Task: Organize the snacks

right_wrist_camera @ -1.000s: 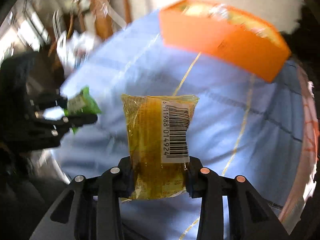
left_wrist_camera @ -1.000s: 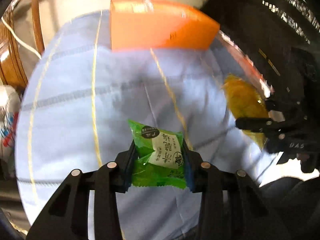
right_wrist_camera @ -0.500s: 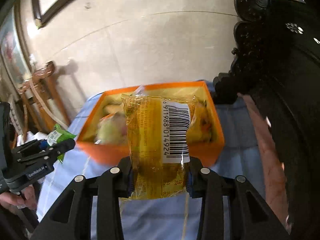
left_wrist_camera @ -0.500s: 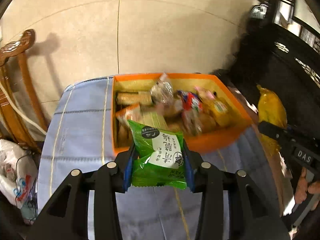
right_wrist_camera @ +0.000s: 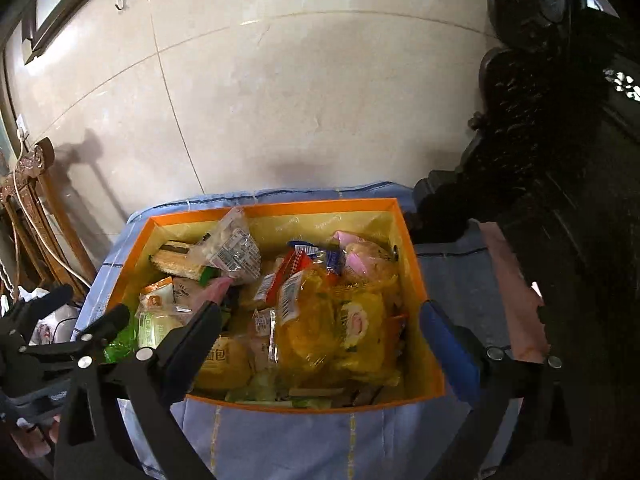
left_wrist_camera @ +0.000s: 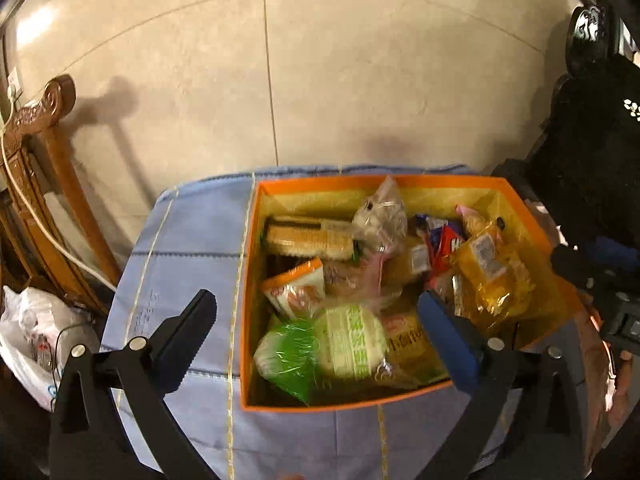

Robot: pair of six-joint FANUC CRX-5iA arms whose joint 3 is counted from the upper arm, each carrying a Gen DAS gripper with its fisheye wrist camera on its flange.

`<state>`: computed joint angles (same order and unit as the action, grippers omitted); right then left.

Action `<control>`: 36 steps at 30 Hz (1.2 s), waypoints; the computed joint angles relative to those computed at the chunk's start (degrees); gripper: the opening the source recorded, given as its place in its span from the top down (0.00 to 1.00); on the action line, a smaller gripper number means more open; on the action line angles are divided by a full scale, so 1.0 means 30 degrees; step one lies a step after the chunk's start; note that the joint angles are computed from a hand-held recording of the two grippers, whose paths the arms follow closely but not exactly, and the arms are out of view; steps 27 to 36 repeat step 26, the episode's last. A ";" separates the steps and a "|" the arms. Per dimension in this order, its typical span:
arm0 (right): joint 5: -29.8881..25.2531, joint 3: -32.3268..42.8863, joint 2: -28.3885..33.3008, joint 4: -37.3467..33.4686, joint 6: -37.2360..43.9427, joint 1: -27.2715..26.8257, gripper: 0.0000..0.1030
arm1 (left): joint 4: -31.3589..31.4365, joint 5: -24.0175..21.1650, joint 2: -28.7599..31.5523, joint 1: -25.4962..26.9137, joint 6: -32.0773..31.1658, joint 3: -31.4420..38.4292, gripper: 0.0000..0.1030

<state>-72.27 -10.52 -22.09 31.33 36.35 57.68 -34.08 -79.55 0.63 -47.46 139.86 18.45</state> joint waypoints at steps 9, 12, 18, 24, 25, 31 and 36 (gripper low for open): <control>-0.0763 0.0180 -0.0353 0.0155 -0.0787 0.0722 0.04 | 0.0517 -0.0319 -0.0282 -0.0171 0.0086 -0.0008 0.04; -0.1130 0.0374 -0.0176 0.0455 -0.1080 0.0901 0.04 | 0.0137 -0.0657 -0.0237 -0.0420 -0.0216 0.0266 0.04; -0.1411 0.0705 0.0119 0.0708 -0.0823 0.1141 0.04 | -0.2006 -0.1802 0.0103 -0.1596 0.0369 0.1097 0.04; -0.1296 0.1009 0.0278 0.0015 -0.0663 0.1114 0.04 | -0.0181 -0.1110 -0.0170 -0.0537 0.0380 0.0630 0.04; -0.1321 0.1047 0.0307 -0.0032 -0.0566 0.1121 0.04 | 0.0160 -0.0933 -0.0244 -0.0351 0.0261 0.0477 0.04; -0.1362 0.1088 0.0345 -0.0082 -0.0517 0.1113 0.04 | 0.0267 -0.0915 -0.0253 -0.0294 0.0245 0.0413 0.04; -0.1362 0.1088 0.0345 -0.0082 -0.0517 0.1113 0.04 | 0.0267 -0.0915 -0.0253 -0.0294 0.0245 0.0413 0.04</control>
